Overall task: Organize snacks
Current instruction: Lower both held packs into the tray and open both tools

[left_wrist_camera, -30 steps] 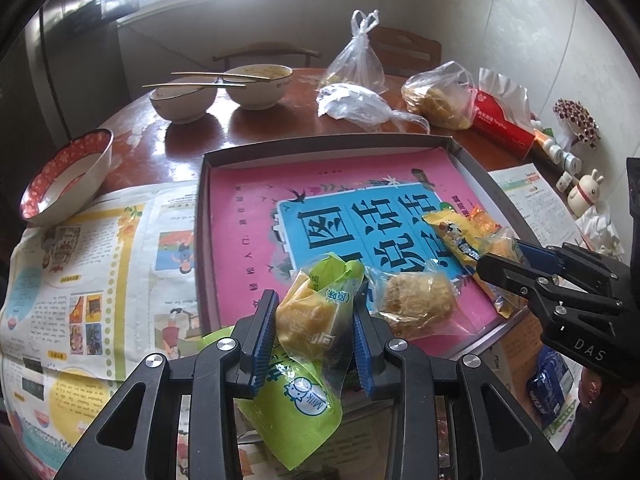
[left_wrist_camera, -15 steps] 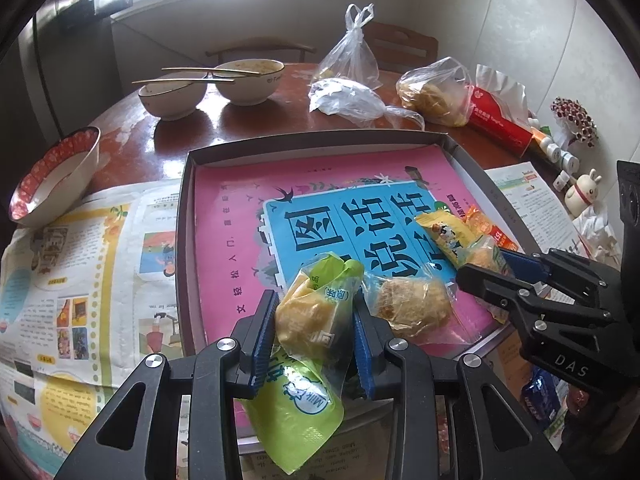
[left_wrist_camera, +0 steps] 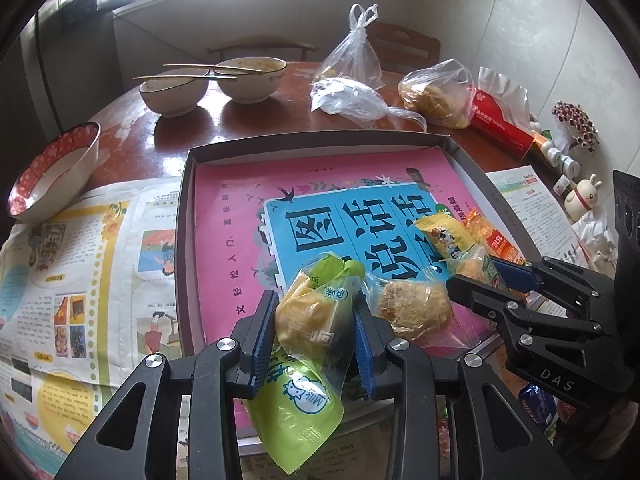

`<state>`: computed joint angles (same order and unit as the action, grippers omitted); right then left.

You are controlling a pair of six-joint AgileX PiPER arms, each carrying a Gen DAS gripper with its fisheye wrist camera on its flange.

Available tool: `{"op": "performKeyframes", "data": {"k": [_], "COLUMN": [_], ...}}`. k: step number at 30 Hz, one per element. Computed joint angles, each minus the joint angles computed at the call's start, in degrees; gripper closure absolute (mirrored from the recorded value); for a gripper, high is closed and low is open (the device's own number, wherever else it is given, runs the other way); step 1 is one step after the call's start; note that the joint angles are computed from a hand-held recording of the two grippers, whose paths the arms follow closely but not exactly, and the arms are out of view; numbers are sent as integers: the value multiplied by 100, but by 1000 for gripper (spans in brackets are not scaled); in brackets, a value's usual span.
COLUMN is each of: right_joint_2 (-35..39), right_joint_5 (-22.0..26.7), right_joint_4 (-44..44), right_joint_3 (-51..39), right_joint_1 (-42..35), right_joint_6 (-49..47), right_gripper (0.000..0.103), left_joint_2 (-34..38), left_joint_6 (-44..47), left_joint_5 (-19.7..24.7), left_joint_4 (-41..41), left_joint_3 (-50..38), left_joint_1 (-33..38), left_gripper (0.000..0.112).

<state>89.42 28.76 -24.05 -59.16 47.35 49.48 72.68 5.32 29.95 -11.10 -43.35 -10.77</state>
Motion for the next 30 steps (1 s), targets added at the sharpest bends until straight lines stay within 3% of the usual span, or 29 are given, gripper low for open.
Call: {"op": "performKeyframes", "data": {"k": [15, 22, 30], "right_joint_2": [3, -38, -133], "right_joint_5": [101, 103, 98], "right_joint_4": [-127, -209, -285], "right_joint_3": [-33, -1, 67], "right_joint_1": [64, 67, 82], "right_joint_6": [157, 283, 413], "right_gripper": [68, 59, 57], "left_joint_2": [-26, -53, -99], "left_joint_6": [190, 162, -52], "left_joint_5": [43, 71, 104], "left_joint_4": [-194, -192, -13], "left_joint_3": [0, -4, -21], "left_joint_1": [66, 51, -20], "left_gripper": [74, 72, 69]}}
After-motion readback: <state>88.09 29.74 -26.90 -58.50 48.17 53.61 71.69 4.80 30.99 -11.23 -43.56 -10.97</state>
